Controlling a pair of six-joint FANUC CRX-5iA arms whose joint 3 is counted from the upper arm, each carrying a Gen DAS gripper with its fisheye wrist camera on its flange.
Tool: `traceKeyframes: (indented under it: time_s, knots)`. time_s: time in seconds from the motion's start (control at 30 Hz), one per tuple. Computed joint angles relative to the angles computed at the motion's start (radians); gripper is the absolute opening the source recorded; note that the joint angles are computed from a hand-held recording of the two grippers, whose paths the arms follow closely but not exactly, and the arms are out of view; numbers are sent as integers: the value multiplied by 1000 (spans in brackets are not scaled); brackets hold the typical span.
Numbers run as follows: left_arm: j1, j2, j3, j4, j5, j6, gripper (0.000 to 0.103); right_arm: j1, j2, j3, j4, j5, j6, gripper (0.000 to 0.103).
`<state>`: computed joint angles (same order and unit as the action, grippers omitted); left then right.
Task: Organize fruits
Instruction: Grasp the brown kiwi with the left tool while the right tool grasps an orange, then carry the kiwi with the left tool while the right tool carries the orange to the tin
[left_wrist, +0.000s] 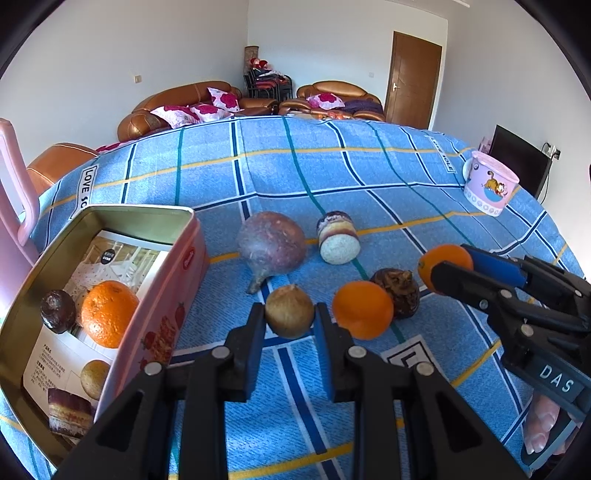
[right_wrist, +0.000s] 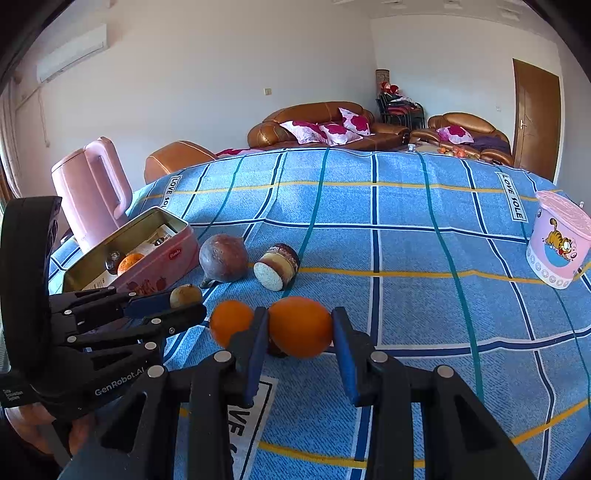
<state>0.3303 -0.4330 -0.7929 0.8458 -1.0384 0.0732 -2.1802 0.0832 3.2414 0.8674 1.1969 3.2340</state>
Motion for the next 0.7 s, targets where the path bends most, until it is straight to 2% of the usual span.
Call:
traceKeyframes:
  time_s: [0.7]
  knots:
    - [33, -69, -73, 131, 24, -101, 28, 72, 2, -4, 90, 30, -42, 37]
